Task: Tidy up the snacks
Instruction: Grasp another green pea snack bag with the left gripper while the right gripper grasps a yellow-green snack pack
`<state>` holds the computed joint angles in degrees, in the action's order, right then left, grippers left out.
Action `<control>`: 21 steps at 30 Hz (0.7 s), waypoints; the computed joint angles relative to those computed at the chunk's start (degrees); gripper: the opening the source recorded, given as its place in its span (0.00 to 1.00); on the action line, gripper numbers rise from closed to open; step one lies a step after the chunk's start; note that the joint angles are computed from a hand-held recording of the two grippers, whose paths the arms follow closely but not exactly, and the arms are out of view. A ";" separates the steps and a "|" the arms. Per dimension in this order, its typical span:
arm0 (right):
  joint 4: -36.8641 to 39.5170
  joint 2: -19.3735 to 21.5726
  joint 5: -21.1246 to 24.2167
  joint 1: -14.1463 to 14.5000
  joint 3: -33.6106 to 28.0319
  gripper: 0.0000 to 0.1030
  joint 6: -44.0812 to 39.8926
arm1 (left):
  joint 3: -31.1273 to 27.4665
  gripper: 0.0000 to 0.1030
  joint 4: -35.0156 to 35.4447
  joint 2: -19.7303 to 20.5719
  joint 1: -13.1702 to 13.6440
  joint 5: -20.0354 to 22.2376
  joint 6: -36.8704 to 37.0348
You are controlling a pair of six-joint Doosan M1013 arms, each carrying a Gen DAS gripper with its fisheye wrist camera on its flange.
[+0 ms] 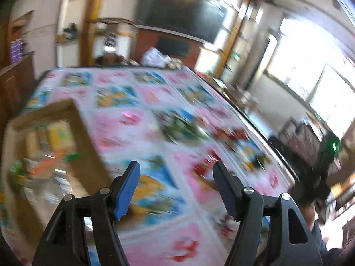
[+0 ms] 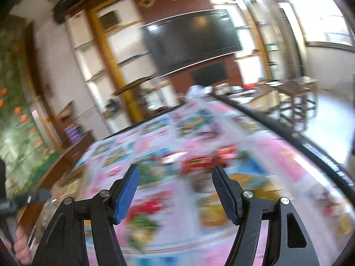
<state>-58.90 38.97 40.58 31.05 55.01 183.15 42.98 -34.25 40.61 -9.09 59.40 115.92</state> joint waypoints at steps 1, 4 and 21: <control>0.88 -0.82 0.05 -0.52 1.39 0.70 2.11 | -0.51 0.66 0.52 0.46 -0.80 1.95 0.25; -1.19 -3.46 -3.71 -1.92 6.94 0.70 13.75 | -1.55 0.66 3.22 1.68 -3.09 5.60 -0.65; 5.76 -3.82 -4.31 -3.63 7.79 0.70 15.71 | -6.61 0.36 21.95 6.38 -10.54 7.50 -1.70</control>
<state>-53.14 35.15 36.27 27.43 62.80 198.86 36.37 -12.30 46.98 -19.63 66.90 114.22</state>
